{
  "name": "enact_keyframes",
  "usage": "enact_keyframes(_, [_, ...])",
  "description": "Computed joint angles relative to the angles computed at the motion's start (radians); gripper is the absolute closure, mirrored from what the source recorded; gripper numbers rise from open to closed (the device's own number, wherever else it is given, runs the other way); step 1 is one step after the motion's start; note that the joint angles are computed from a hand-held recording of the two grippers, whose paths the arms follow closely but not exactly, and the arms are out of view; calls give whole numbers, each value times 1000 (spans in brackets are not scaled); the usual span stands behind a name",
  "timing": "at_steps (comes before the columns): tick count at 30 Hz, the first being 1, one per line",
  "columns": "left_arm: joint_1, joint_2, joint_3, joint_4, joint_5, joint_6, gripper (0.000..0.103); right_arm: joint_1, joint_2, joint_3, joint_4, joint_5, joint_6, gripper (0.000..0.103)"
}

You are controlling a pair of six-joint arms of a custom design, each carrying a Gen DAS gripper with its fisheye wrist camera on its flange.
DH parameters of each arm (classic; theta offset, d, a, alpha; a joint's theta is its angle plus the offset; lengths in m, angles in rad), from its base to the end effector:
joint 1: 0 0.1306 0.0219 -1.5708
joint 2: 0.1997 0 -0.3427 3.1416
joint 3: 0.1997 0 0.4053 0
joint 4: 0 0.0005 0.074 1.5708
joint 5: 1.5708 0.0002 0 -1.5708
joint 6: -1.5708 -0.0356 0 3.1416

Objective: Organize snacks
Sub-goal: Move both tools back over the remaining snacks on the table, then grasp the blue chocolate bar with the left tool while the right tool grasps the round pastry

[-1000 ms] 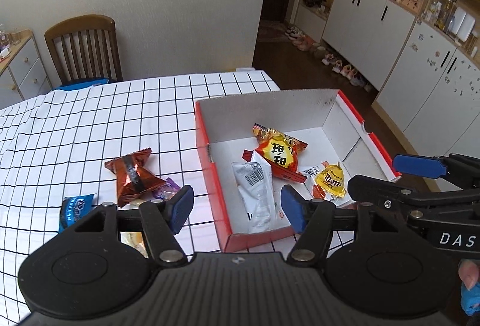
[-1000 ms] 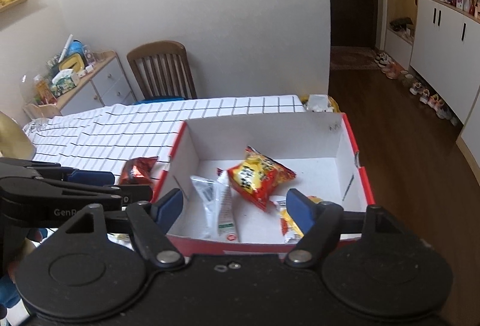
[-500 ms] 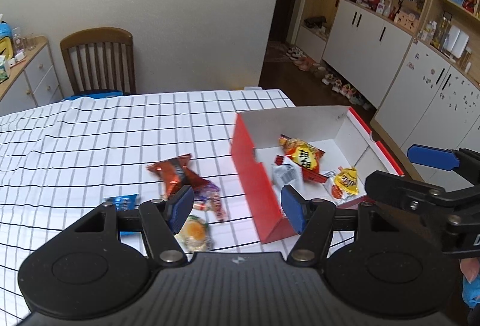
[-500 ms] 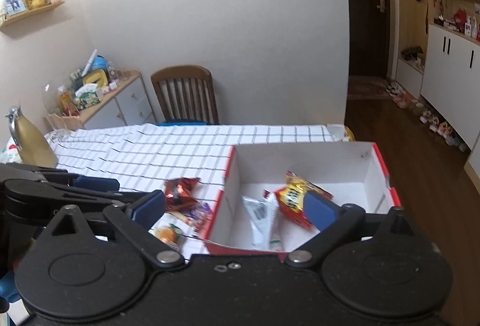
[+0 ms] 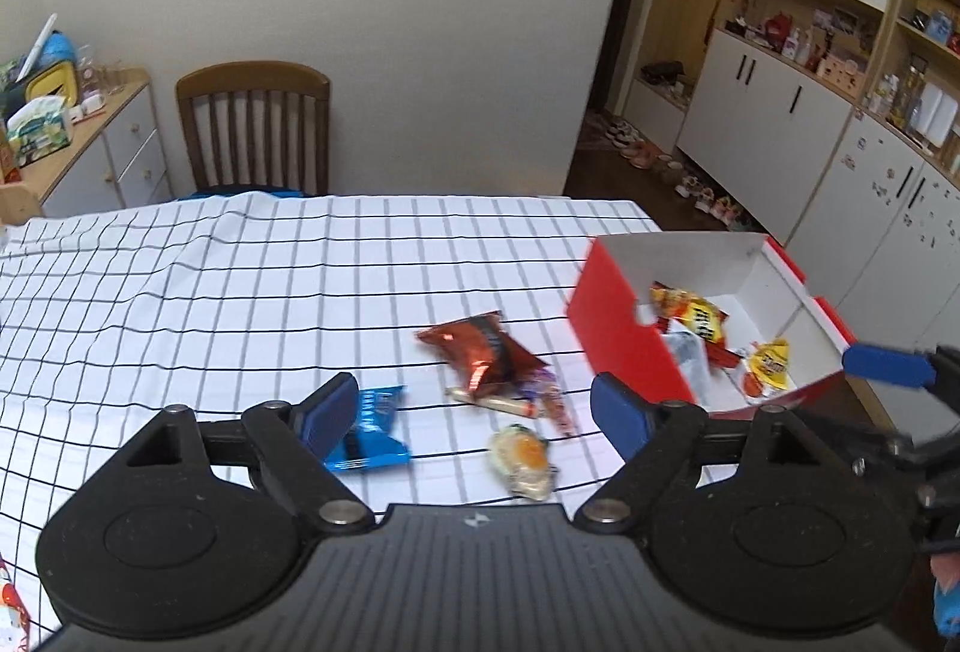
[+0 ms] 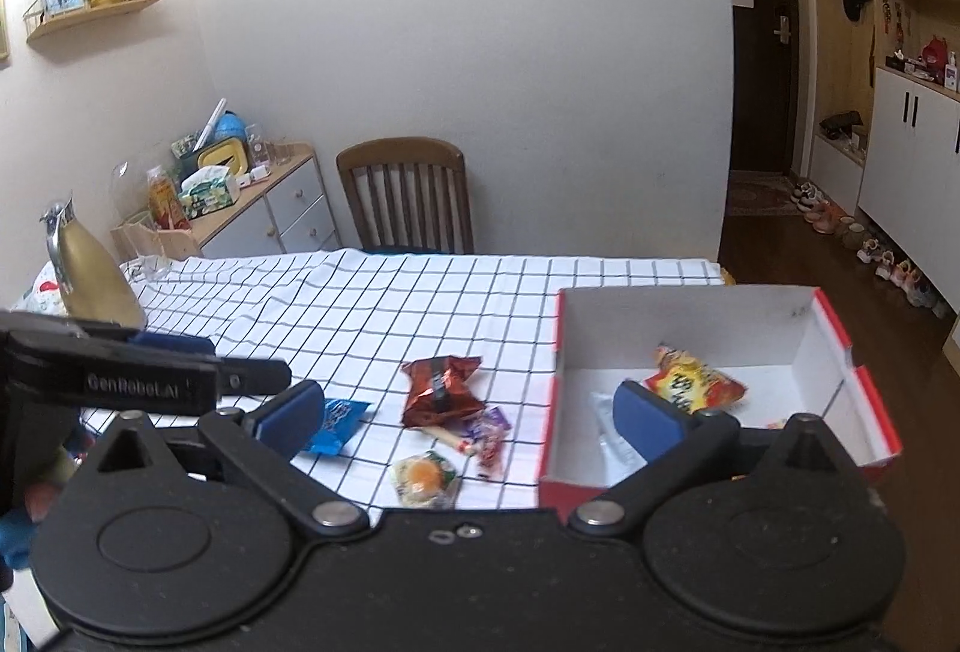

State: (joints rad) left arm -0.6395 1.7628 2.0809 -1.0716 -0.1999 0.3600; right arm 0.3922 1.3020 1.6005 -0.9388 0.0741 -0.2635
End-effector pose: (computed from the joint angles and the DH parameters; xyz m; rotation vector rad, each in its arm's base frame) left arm 0.4990 -0.3629 0.4995 0.2234 2.3111 -0.2772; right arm 0.4386 0.1780 0.5261 -0.1017 2.2212 0.2813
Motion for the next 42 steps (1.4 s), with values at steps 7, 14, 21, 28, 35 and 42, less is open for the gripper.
enact_keyframes(7, [71,-42,-92,45,31,-26,18,73,32,-9,7,61,-49,0])
enact_keyframes(14, [120,0,-87,15,69,-35,18,130,97,2,-2,134,-95,0])
enact_keyframes(21, [147,66,-50,-11,105,-32,18,144,161,32,-28,152,-120,0])
enact_keyframes(28, [158,156,22,-39,104,-20,18,135,228,72,-48,127,-133,0])
enact_keyframes(35, [159,261,132,-98,116,-17,18,127,295,108,-62,108,-102,2])
enact_keyframes(42, [156,368,268,-172,127,7,18,110,366,154,-90,88,-81,6])
